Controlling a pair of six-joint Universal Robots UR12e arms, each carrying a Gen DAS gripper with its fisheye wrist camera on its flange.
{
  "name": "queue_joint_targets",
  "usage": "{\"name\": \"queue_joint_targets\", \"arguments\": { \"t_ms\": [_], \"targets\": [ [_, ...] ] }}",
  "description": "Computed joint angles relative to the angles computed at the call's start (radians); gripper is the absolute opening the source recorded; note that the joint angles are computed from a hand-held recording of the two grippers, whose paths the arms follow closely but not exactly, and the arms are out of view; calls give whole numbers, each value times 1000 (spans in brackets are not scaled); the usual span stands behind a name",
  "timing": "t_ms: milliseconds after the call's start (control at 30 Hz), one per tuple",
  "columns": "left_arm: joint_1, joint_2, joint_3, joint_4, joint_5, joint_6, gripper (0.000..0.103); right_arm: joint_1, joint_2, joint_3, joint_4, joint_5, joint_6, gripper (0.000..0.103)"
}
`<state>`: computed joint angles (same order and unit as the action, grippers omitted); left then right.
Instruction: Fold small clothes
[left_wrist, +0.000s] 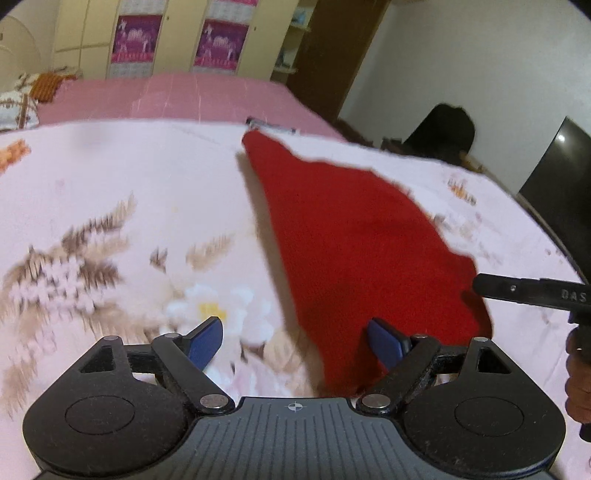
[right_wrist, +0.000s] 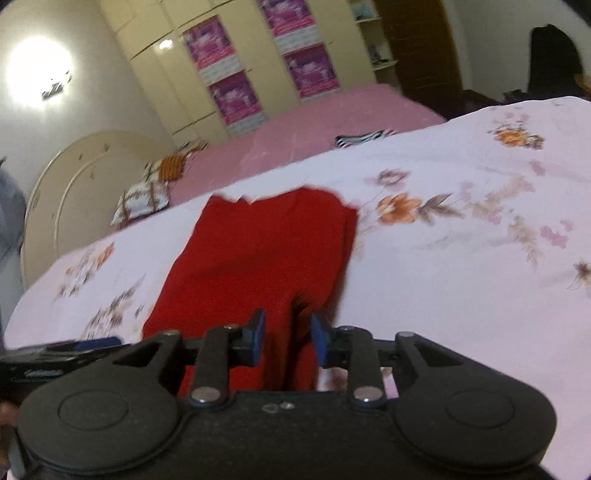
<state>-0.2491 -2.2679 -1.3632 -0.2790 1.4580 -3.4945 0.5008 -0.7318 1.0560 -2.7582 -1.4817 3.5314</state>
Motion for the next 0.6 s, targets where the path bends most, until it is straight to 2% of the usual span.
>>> {"name": "queue_joint_targets", "arguments": {
  "t_ms": [100,167,200,267,333,367,500,600],
  "targets": [
    [-3,-1,-9,-3,-4,-6,85,12,9,-23,101,-17,-65,23],
    [-6,-1,-13,-2,2,-1,85,19,16,-34,148,-50,-76,23],
    [-7,-1,-13,-4,6,5,85,19,16,-32,157,-64,-68,27],
    [-12,0,-11,-14,25,41,85,13,11,-12,136,-55,-36,29],
    [-18,3,-9,-30,52,65,86,13,7,-3,129,-65,-18,43],
    [-19,8,-7,-35,61,66,86,14,2,2,127,-73,-15,44],
    [-30,16,-2,-5,110,107,86,3,-30,62,-1,-27,39,44],
    [-29,2,26,16,112,108,86,1,-24,51,-48,-29,28,36]
  ]
}}
